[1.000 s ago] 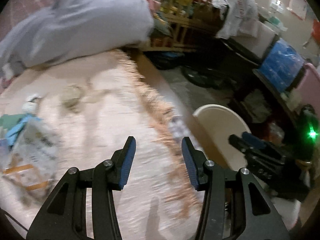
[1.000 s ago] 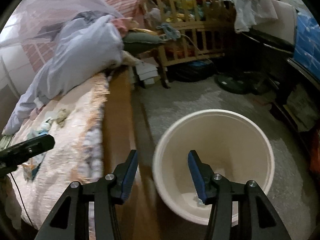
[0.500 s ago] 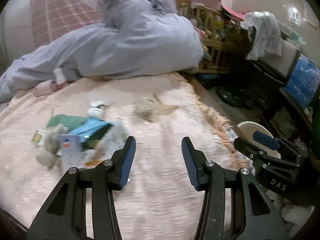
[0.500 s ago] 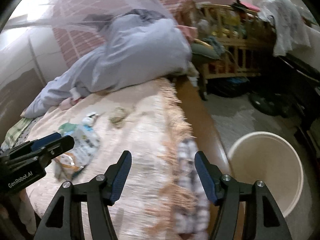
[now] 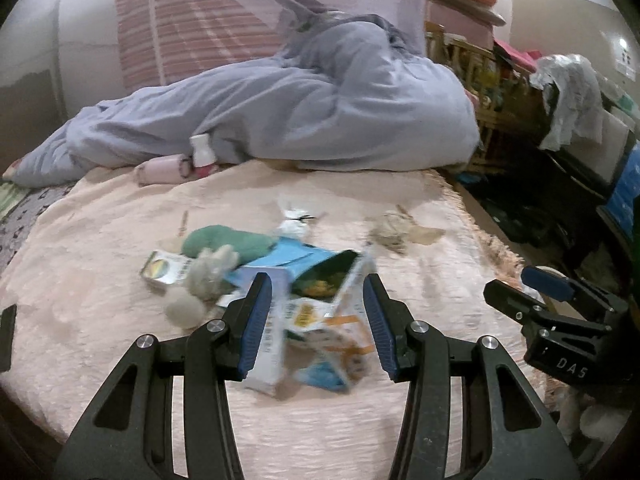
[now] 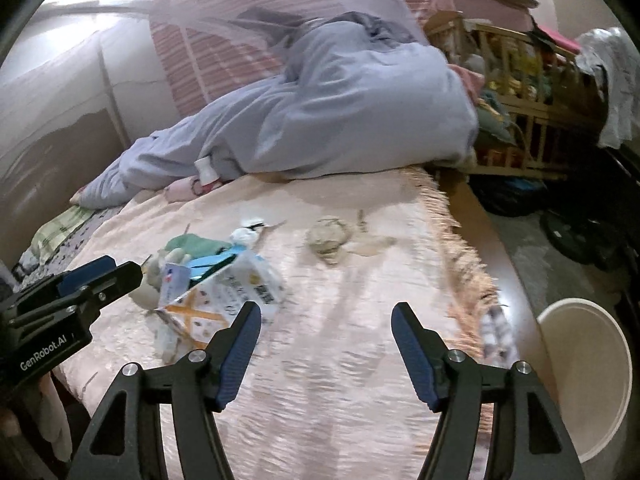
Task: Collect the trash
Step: 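Return both open tools to the trash on the bed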
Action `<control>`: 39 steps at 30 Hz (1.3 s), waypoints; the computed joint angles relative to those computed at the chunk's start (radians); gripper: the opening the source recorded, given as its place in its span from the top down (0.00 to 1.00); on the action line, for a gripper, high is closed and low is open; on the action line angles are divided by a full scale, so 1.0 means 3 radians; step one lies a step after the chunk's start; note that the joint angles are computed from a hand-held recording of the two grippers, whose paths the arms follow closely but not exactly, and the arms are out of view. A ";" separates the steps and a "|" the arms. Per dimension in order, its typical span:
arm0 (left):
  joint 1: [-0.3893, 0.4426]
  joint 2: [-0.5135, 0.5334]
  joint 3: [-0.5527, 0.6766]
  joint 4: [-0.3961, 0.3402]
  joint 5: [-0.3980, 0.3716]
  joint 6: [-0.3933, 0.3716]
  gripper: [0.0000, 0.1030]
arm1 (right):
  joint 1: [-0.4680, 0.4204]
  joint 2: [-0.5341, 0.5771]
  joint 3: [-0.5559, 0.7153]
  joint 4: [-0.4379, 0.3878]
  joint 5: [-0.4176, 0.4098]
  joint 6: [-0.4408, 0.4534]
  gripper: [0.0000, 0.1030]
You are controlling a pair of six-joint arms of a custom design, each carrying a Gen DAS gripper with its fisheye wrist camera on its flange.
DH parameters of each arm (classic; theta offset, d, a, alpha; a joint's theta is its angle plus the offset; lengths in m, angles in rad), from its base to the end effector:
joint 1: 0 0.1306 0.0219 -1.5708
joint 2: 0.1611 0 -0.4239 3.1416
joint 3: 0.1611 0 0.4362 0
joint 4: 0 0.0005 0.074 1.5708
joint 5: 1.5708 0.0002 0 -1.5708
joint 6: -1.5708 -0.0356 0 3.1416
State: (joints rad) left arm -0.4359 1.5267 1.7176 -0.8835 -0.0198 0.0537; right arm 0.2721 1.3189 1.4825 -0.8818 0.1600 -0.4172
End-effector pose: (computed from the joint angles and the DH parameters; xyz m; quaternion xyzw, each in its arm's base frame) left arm 0.5294 -0.2463 0.5642 0.1678 0.8894 -0.0943 0.4146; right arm 0.4793 0.1273 0.5518 0.0988 0.9028 0.0708 0.4125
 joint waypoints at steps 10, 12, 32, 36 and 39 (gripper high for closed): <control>0.0409 -0.0133 -0.0186 -0.0005 0.0211 -0.0010 0.55 | 0.0116 0.0208 0.0197 -0.0041 -0.0084 0.0067 0.32; 0.0501 -0.0120 -0.0196 -0.0056 0.0271 -0.0017 0.55 | 0.0123 0.0246 0.0220 -0.0039 -0.0119 0.0065 0.32; 0.0851 0.0332 0.0062 -0.0405 0.0766 0.0193 0.55 | 0.0073 0.0680 0.0531 -0.0192 -0.0367 0.0185 0.30; 0.0858 0.0477 0.0179 -0.0422 0.0789 0.0209 0.55 | -0.0054 0.0751 0.0586 -0.0173 -0.0356 0.0198 0.30; 0.0854 0.0612 0.0309 -0.0429 0.0797 0.0185 0.55 | -0.0194 0.0848 0.0660 -0.0194 -0.0378 0.0145 0.30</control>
State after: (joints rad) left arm -0.1797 1.7103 1.8102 -1.0123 0.2193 0.1093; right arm 0.2139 1.5733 1.6804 -0.9399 0.0467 -0.3735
